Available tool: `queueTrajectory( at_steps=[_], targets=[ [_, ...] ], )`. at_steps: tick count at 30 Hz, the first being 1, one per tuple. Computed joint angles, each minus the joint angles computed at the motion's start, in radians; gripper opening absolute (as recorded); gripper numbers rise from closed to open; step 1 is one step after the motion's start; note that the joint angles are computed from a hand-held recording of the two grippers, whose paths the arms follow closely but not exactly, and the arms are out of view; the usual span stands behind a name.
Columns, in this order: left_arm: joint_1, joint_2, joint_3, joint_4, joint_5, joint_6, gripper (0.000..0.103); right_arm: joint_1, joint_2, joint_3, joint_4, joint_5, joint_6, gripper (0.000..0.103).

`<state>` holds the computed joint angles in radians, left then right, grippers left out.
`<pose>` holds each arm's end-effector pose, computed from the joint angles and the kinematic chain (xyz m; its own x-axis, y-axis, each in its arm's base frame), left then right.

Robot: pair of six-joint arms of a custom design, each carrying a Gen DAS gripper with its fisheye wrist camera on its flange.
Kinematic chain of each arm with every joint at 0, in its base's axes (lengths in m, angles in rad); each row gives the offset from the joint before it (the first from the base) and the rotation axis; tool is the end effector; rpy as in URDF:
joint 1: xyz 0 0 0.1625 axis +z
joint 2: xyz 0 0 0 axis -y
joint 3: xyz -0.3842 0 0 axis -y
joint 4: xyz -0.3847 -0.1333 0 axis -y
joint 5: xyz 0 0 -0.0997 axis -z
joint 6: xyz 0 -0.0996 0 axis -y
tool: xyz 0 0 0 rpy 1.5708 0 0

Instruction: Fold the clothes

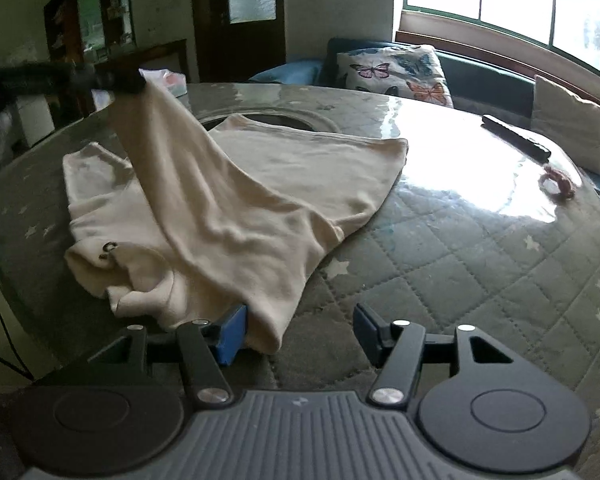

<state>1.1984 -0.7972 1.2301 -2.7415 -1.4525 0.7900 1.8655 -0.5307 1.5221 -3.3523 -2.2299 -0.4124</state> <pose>-0.1407 -0.7588 0.2699 -0.4801 0.6919 -0.5393 0.8671 0.2810 -0.4114 0.2632 -0.6183 0.0505 -0.7269 -0.0989 0.6796 -0.5411 0.6918 -0.4781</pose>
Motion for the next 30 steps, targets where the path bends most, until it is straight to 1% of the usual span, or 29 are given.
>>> queueTrajectory(
  at_steps=[3, 4, 7, 8, 11, 14, 16, 18, 19, 21, 26, 27, 28, 30],
  targets=[
    [0.0, 0.002, -0.004, -0.004, 0.014, 0.005, 0.005, 0.0, 0.011, -0.001, -0.026, -0.019, 0.001, 0.059],
    [0.002, 0.003, -0.005, -0.001, 0.025, 0.002, 0.004, 0.001, 0.017, -0.004, -0.032, -0.034, -0.005, 0.059],
    [0.015, 0.004, -0.006, 0.021, 0.062, -0.008, 0.004, 0.011, 0.041, -0.018, -0.066, -0.112, -0.035, 0.059],
    [0.021, 0.004, -0.007, 0.034, 0.076, -0.01, 0.004, 0.013, 0.04, -0.015, -0.073, -0.125, -0.031, 0.059],
    [0.037, 0.008, -0.003, 0.061, 0.129, -0.013, 0.005, 0.015, 0.021, 0.008, -0.062, -0.138, 0.011, 0.059],
    [0.052, 0.02, -0.011, 0.083, 0.18, -0.015, 0.005, 0.02, 0.001, 0.03, -0.037, -0.138, 0.015, 0.059],
    [0.061, 0.028, -0.021, 0.103, 0.196, -0.021, 0.006, 0.022, -0.021, 0.044, -0.01, -0.116, 0.025, 0.057],
    [0.066, 0.034, -0.026, 0.107, 0.206, -0.017, 0.009, 0.026, -0.04, 0.048, 0.007, -0.085, 0.029, 0.054],
    [0.069, 0.035, -0.026, 0.107, 0.205, -0.015, 0.009, 0.028, -0.045, 0.046, 0.006, -0.067, 0.021, 0.048],
    [0.072, 0.036, -0.026, 0.108, 0.203, -0.013, 0.009, 0.029, -0.043, 0.027, 0.002, -0.032, 0.001, 0.045],
    [0.078, 0.041, -0.033, 0.098, 0.23, -0.015, 0.009, 0.011, 0.021, -0.101, 0.045, 0.038, -0.044, 0.033],
    [0.08, 0.042, -0.037, 0.096, 0.235, -0.019, 0.009, 0.004, 0.037, -0.13, 0.061, 0.049, -0.046, 0.026],
    [0.082, 0.043, -0.042, 0.092, 0.239, -0.025, 0.009, -0.002, 0.055, -0.161, 0.076, 0.056, -0.048, 0.023],
    [0.085, 0.044, -0.05, 0.082, 0.246, -0.035, 0.009, -0.014, 0.085, -0.216, 0.11, 0.06, -0.041, 0.022]
  ],
)
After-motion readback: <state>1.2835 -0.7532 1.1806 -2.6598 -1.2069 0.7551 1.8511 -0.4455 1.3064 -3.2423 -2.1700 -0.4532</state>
